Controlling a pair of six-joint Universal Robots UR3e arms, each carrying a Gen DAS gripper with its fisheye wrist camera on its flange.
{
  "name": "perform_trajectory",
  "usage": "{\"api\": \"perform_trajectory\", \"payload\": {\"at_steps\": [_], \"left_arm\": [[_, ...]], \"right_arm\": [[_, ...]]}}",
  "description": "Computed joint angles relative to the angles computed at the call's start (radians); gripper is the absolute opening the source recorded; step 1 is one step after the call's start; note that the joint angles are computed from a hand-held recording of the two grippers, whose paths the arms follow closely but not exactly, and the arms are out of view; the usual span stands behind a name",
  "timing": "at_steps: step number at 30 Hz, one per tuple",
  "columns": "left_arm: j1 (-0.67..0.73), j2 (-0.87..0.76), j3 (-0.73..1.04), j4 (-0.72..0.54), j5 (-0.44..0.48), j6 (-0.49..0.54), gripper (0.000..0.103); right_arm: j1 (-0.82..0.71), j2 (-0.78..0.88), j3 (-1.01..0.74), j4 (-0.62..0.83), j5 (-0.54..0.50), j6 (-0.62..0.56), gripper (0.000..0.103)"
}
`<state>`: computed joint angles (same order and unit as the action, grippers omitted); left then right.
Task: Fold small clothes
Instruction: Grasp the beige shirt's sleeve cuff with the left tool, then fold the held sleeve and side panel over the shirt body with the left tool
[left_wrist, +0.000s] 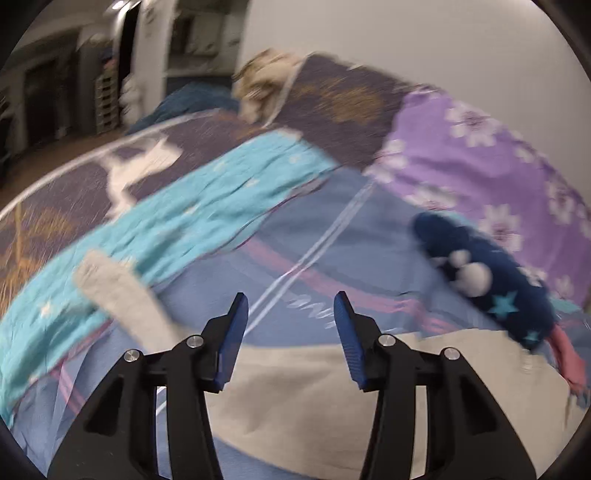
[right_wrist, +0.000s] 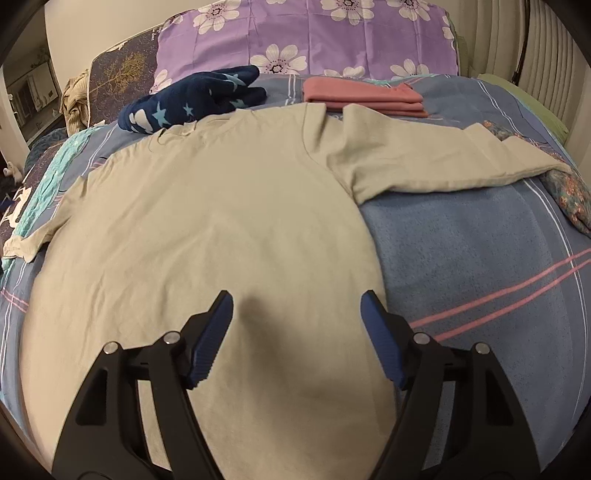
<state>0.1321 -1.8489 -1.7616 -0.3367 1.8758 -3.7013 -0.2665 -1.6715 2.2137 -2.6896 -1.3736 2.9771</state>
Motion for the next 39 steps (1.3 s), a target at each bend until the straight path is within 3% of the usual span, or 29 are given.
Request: {"api": "perform_trajectory", "payload": {"at_steps": [4,6,10,11,12,13,20,28,29,32,36,39], "left_arm": [[0.255,0.113,-0.278,0.038,-0.133,-0.143,0.05],[0.348,0.133,-0.354,0.072,-0.152,-0.153,0.055],[0.498,0.133,-0.452,0.183,-0.298,-0.125,0.058],[0.505,0.123,-0.451,0.207,-0.308,-0.108,0.041],[0.515,0.11,-0.451,0.243,-0.339,-0.074,0.0],[0.513,0.107,-0.442,0.244,-0.361,-0.06,0.0],[0.308,0.118,-0.26,0.266,-0.32,-0.002,0.0],[-0.161,-0.032,0.159,0.172,-0.356,0.2,0.001],[-0.21,-0.058,0.198,0.155,-0.349,0.225,0.003],[-0.341,-0.13,0.275,0.12,-0.297,0.299,0.049],[-0.41,-0.129,0.192,0.133,-0.184,0.375,0.062],[-0.411,-0.094,0.065,0.156,-0.061,0.424,0.065]], "right_arm": [[-0.028,0.005,0.0,-0.005,-0.007,-0.006,0.073],[-0.029,0.016,-0.01,-0.008,-0.011,0.0,0.073],[0.005,0.046,-0.034,-0.018,-0.025,0.022,0.073],[0.014,0.052,-0.038,-0.017,-0.027,0.026,0.073],[0.024,0.06,-0.045,-0.014,-0.03,0.029,0.073],[0.035,0.066,-0.053,-0.011,-0.03,0.03,0.073],[0.051,0.073,-0.072,-0.011,-0.049,0.024,0.073],[0.048,0.053,-0.066,-0.002,-0.046,0.027,0.074],[0.046,0.049,-0.064,0.0,-0.046,0.027,0.074],[0.036,0.033,-0.061,0.012,-0.044,0.022,0.074],[0.02,0.027,-0.068,0.023,-0.039,0.006,0.075],[0.007,0.046,-0.111,0.079,0.006,-0.005,0.075]]}}
